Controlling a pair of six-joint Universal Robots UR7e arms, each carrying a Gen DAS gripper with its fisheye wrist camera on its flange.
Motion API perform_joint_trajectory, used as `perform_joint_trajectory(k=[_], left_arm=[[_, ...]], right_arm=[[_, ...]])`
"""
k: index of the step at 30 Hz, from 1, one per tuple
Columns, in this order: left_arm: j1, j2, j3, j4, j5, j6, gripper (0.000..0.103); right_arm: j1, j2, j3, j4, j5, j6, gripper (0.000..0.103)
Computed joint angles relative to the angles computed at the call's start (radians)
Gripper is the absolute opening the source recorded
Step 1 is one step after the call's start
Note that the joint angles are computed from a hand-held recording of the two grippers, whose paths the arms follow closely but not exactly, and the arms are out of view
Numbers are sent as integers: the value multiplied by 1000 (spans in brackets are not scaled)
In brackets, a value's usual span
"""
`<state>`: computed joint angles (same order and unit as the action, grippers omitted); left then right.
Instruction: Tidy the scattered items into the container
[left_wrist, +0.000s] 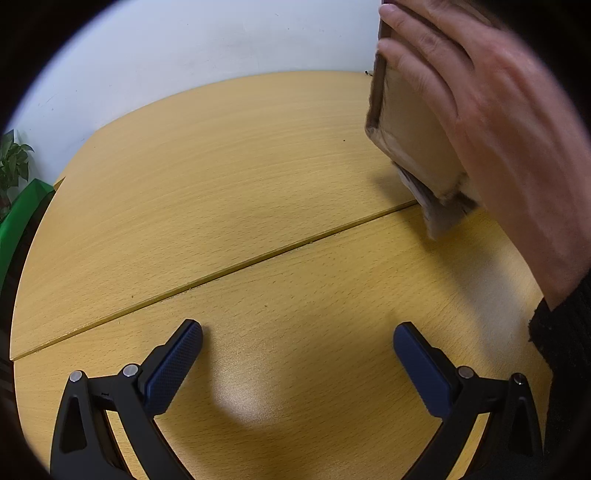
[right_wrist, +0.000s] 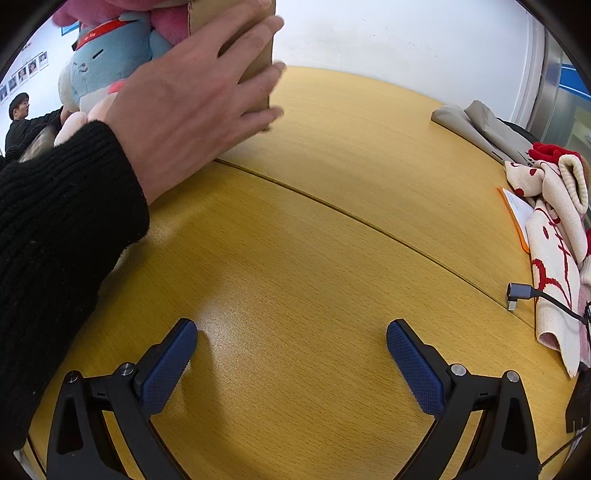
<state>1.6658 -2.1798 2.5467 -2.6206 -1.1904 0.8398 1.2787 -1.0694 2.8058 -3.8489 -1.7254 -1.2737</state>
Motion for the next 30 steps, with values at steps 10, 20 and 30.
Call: perform_joint_trajectory(k=[10, 20, 30], left_arm=[[-7, -1, 7, -4, 4, -5, 103], [-16, -6, 15, -3, 10, -13, 103], [-16, -8, 14, -1, 10, -13, 103]], right_arm=[[0, -1, 0, 1, 0, 0, 103], [0, -1, -1, 2, 0, 0, 103], [0, -2, -2, 4, 1, -1, 103]])
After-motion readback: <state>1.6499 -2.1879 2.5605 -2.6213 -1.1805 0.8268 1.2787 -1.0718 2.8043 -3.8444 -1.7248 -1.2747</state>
